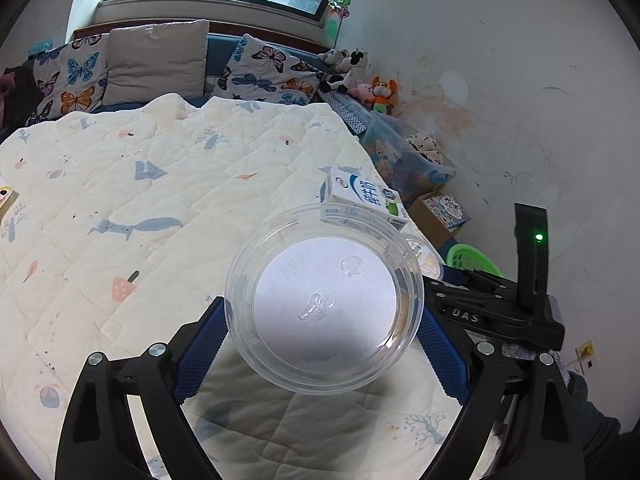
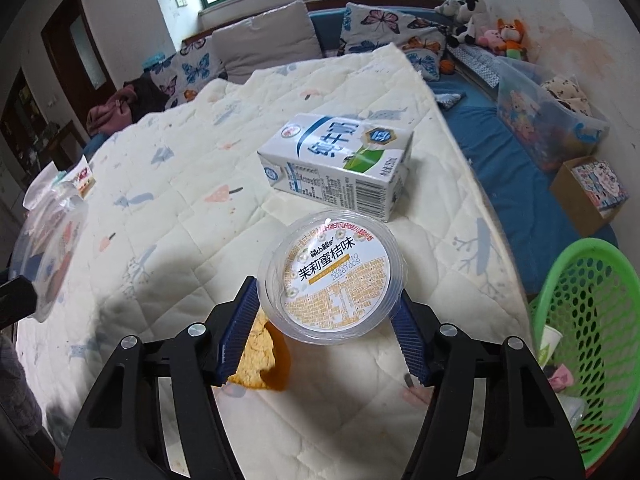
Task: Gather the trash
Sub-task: 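Carry the pudding cup over the wastebasket and open the right tool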
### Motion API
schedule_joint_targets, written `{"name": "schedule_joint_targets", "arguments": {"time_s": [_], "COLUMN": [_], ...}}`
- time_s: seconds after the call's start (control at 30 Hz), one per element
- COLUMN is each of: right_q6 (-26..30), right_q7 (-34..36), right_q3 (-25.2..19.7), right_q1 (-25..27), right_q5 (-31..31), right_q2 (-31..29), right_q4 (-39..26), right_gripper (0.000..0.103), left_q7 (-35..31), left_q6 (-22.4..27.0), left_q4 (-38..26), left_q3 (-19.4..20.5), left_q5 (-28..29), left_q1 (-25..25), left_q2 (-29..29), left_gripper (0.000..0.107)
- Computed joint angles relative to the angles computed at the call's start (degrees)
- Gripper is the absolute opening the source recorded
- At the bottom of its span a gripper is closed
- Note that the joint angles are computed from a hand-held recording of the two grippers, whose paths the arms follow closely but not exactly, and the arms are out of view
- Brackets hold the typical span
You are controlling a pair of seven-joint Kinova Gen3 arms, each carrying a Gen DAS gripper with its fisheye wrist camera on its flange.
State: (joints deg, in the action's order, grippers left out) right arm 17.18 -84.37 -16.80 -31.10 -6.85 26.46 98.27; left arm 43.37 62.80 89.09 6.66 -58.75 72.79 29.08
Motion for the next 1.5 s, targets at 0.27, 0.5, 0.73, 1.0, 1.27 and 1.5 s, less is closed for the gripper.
{"name": "schedule_joint_targets", "arguments": {"time_s": [0.27,0.5,0.73,1.0,1.27,1.5], "right_q6": [-3.6,-4.3,-3.6,-3.1,-2.9,-3.2], "right_q7": [5.1,10.1,12.0,13.8,17.6,22.1], "right_q3": [-6.4,-8.7,-4.3,-2.2,-4.3,-7.2], "right_q1": [9.4,18.7,22.4,26.8,31.9,36.4], "right_q5": [-5.5,-11.2,-13.1,-15.0,-18.2,-22.5], "right_q2": [-5.2,-9.0,-10.2,-9.6,-8.7,-9.3], "right_q4": [7.2,12.2,15.1,16.3,16.6,17.8], "right_gripper": [0.064,0.065,0.065,0.065,0.065,0.070], "left_q7": [-5.7,-12.7,-20.7,-29.5,-36.6,-43.7], "left_q6": [-1.1,-3.4,-5.7,-7.6,-7.9,-7.5], "left_q4": [-5.1,-11.5,-18.2,-25.2,-31.8,-38.6], "left_q3": [-0.4,-2.4,-5.1,-7.7,-9.6,-10.6], "left_q5": [0.3,2.0,5.6,10.7,15.6,19.6], "left_q1": [-0.5,-0.3,-0.3,-1.1,-1.6,-2.4], "left_q2": [2.3,5.3,8.4,11.9,14.9,18.1], "left_gripper": [0.088,0.088,0.088,0.088,0.088,0.088]}}
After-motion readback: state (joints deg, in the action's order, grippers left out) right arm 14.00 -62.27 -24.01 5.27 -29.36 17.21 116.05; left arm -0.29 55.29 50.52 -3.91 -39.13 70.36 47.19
